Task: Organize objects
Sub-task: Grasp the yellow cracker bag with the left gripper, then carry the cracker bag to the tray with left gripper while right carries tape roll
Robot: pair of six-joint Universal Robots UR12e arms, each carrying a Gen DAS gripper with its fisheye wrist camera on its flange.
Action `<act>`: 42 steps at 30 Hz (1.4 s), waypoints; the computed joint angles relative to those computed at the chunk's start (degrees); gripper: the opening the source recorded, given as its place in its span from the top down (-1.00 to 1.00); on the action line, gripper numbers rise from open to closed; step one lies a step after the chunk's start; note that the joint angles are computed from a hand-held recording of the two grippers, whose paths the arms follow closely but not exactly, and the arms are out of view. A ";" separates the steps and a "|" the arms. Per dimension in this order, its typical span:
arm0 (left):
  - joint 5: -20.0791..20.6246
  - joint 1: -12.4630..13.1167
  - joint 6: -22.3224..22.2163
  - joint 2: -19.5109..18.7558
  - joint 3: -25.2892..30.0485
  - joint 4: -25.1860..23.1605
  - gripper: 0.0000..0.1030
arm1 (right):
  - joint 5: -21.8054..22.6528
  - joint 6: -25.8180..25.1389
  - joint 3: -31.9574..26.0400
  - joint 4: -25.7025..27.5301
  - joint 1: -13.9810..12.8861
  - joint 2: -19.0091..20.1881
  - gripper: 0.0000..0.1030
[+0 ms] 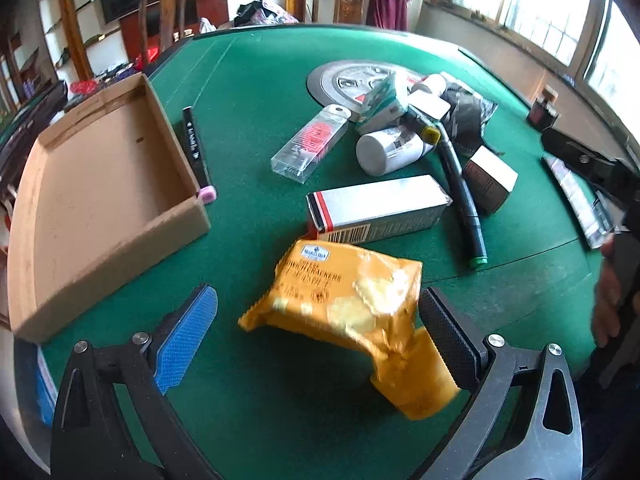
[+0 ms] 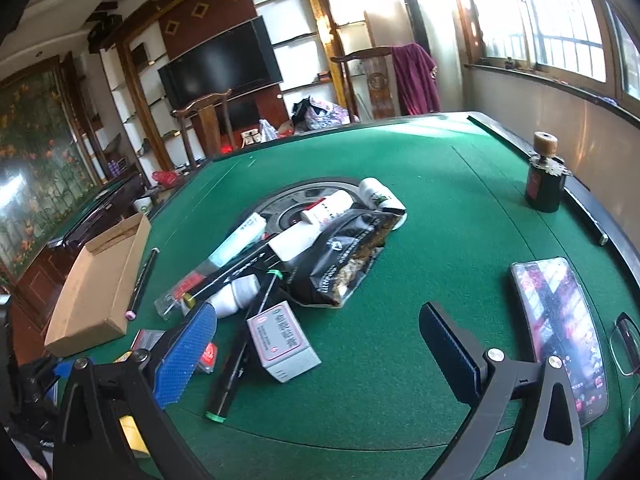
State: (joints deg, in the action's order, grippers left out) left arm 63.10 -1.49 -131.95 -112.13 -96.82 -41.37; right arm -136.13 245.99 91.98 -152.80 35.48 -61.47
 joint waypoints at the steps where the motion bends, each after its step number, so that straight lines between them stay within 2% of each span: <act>1: 0.61 -0.44 1.00 -0.33 0.54 -1.00 -0.98 | 0.40 -0.38 0.09 -0.42 -0.03 -0.02 -0.97; 3: 1.89 -1.13 1.31 -0.82 0.93 -1.20 -0.85 | 1.02 -1.05 0.15 -1.19 -0.12 0.06 -0.90; 4: 2.68 -1.52 1.74 -1.08 1.25 -1.84 -0.58 | 1.27 -1.23 0.21 -1.59 -0.16 0.06 -0.85; 5: 3.29 -1.74 1.64 -1.17 1.21 -1.59 -0.50 | 1.76 -1.61 0.35 -2.41 -0.23 0.07 -0.82; 7: 3.22 -1.74 0.67 -1.12 0.43 0.95 -0.42 | 2.32 -1.85 0.51 -2.99 -0.34 0.04 -0.71; 10: 0.76 -0.88 0.21 -0.95 0.54 -0.76 -0.28 | 4.17 -2.60 1.00 -5.23 -0.61 0.06 -0.61; 13: -1.82 0.55 -1.54 -0.89 1.07 -2.51 -0.26 | 5.49 -4.13 1.21 -7.21 -0.72 0.20 -0.52; 15: -2.91 1.43 -2.49 -0.94 1.44 -3.27 -0.26 | 9.61 -8.43 1.48 -12.22 -1.07 0.70 -0.52; 17: -3.66 2.29 -3.60 -0.93 1.64 -3.06 -0.26 | 13.76 -13.32 0.92 -15.20 -1.28 1.40 -0.52; 18: -4.10 2.62 -3.75 -0.84 1.65 -3.13 -0.26 | 16.30 -17.34 0.07 -15.99 -1.24 2.01 -0.52; 22: -5.26 3.65 -3.75 -0.22 0.62 -0.85 -0.26 | 25.30 -32.82 -3.81 -17.00 -0.43 4.62 -0.51; 25: -5.97 4.15 -3.82 -0.28 0.64 -1.09 -0.26 | 27.74 -40.86 -6.69 -14.67 0.63 6.30 -0.51; 27: -6.38 4.47 -3.98 -0.39 0.81 -1.39 -0.26 | 29.17 -42.49 -7.87 -13.00 0.85 6.89 -0.51; 30: -7.19 4.94 -3.97 -0.53 1.00 -1.74 -0.26 | 31.21 -42.36 -8.34 -11.99 0.65 7.16 -0.51; 34: -7.76 5.12 -3.71 -0.58 1.12 -2.05 -0.26 | 35.68 -39.78 -9.47 -7.04 -0.26 7.57 0.01; 36: -8.23 5.21 -3.51 -0.47 0.97 -1.92 -0.27 | 37.57 -37.97 -10.35 -4.57 -0.59 8.05 0.21; 37: -8.33 5.24 -3.36 -0.44 0.94 -1.95 -0.27 | 38.33 -37.39 -10.40 -4.28 -0.69 8.11 0.24; 40: -8.64 5.33 -3.21 -0.44 1.01 -2.12 -0.26 | 39.83 -36.39 -9.53 -7.53 -0.77 8.13 0.24; 42: -8.90 5.37 -3.06 -0.44 1.13 -2.34 -0.26 | 38.73 -35.93 -8.48 -10.61 -0.46 7.88 0.24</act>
State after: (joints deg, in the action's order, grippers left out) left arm 54.21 3.88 -135.01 -112.57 -95.69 -43.72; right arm -97.40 210.07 83.50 -163.41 35.02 -53.59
